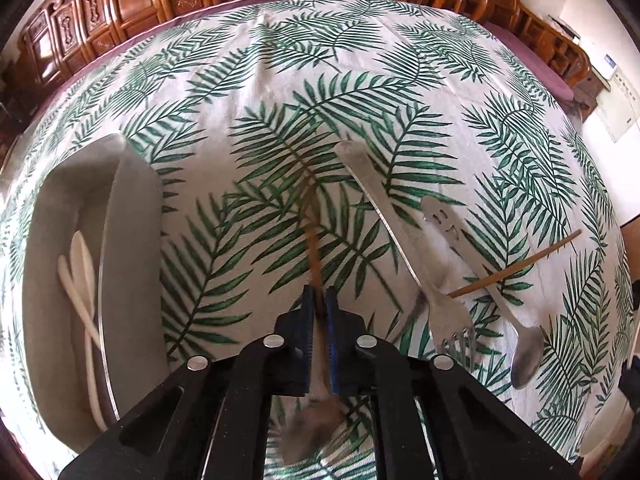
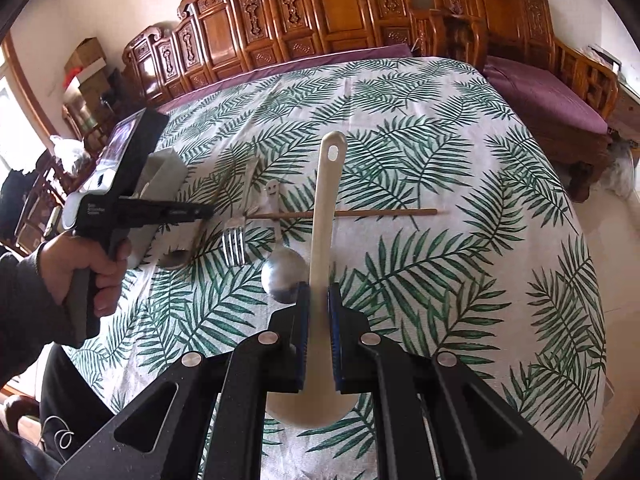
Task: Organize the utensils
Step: 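Grasp a wooden chopstick with the left gripper while the right gripper holds the ladle, then carry the chopstick into the tray with the left gripper while the right holds the ladle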
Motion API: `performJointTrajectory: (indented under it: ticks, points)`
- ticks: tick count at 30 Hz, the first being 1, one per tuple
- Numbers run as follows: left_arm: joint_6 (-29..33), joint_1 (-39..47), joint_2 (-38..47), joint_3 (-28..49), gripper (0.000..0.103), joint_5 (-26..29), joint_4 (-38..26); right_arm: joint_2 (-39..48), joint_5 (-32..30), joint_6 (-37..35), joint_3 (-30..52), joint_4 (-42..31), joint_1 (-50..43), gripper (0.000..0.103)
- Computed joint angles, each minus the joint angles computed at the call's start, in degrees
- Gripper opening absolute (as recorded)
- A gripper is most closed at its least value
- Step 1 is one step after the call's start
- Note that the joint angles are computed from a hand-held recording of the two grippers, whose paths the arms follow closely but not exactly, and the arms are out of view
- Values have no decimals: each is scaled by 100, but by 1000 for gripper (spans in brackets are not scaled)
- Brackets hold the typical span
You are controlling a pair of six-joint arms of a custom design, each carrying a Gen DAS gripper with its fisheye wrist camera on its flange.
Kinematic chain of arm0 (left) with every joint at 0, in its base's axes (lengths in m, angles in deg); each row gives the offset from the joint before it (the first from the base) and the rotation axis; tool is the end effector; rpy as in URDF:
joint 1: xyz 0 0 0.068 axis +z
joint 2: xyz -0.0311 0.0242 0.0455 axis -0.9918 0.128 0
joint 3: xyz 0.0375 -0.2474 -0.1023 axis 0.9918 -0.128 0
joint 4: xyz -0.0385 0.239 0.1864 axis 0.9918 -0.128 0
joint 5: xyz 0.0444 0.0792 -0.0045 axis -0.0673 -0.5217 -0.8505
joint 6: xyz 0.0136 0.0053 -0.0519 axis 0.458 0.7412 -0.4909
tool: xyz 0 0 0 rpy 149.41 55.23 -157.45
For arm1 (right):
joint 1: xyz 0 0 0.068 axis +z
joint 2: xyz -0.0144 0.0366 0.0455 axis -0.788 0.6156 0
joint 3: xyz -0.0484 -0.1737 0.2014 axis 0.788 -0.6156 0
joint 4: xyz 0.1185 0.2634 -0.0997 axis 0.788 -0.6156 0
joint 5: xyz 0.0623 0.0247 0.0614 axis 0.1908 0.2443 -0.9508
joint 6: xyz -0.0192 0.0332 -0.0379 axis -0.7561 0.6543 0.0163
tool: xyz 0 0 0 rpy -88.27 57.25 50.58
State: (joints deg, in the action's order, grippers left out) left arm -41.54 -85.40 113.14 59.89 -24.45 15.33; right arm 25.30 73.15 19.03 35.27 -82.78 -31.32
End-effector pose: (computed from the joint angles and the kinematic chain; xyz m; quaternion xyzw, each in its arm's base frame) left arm 0.3465 -0.0146 0.1977 -0.0636 0.9818 0.0100 0.1786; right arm 0.2885 0.1180 0.2285 -0.1707 0.9313 0.1770 0.2686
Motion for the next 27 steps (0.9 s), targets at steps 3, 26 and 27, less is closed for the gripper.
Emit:
performJointTrajectory:
  ticks: [3,26,27]
  points:
    - [17,-29,-310,-177,4,-53,-12,3,-47,15,5,8,-47,11]
    - [-53,-462,-2676,-967,4,61,-397,-74,-105,-5,-29,16,154,11]
    - [-37,-449,-2797,-1015,4,131,-406,-79,-106,-17,-28,23,170,11]
